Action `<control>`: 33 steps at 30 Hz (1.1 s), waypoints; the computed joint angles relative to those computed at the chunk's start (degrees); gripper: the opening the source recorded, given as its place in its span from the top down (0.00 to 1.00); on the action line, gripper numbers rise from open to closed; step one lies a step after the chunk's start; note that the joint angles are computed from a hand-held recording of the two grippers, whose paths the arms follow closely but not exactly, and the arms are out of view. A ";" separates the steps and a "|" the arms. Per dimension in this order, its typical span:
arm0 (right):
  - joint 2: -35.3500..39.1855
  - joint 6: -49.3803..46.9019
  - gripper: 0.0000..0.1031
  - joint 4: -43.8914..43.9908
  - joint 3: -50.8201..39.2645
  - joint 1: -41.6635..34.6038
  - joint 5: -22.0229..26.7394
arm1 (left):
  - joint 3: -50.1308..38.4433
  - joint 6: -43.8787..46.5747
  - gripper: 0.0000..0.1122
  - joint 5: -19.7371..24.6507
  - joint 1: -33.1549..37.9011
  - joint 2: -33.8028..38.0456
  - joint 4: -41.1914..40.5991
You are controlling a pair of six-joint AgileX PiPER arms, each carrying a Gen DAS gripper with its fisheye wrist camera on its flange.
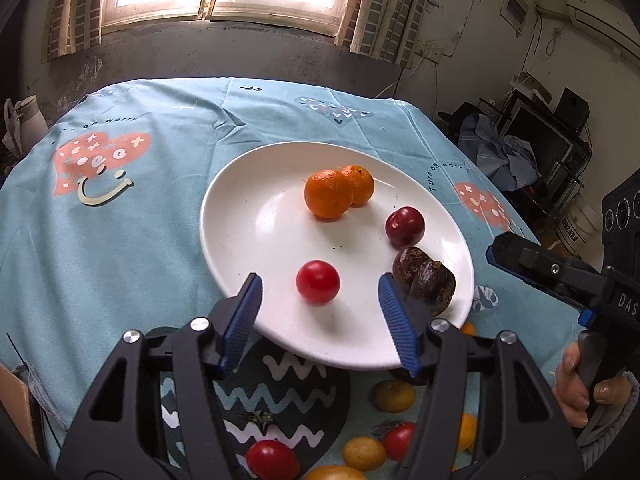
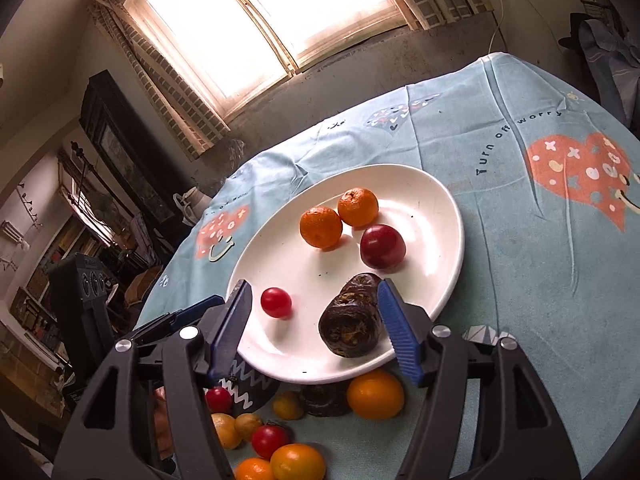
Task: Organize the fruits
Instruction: 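Place the red tomato and passion fruit on the plate, opening both grippers, then grasp a red cherry tomato with the left gripper while the right grasps a tangerine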
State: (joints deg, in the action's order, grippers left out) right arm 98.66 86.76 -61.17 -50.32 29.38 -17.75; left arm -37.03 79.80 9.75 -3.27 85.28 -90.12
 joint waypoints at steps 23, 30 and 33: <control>-6.00 0.59 0.35 2.58 12.74 -5.01 -3.77 | 14.68 -4.53 0.33 4.92 11.84 -7.06 9.93; -6.50 0.11 0.35 3.16 13.01 -5.10 -3.91 | 16.43 -1.84 0.36 11.57 22.46 -11.16 7.90; -6.31 0.10 0.35 3.10 12.91 -4.97 -3.70 | 16.35 -3.54 0.36 8.30 16.64 -11.23 9.16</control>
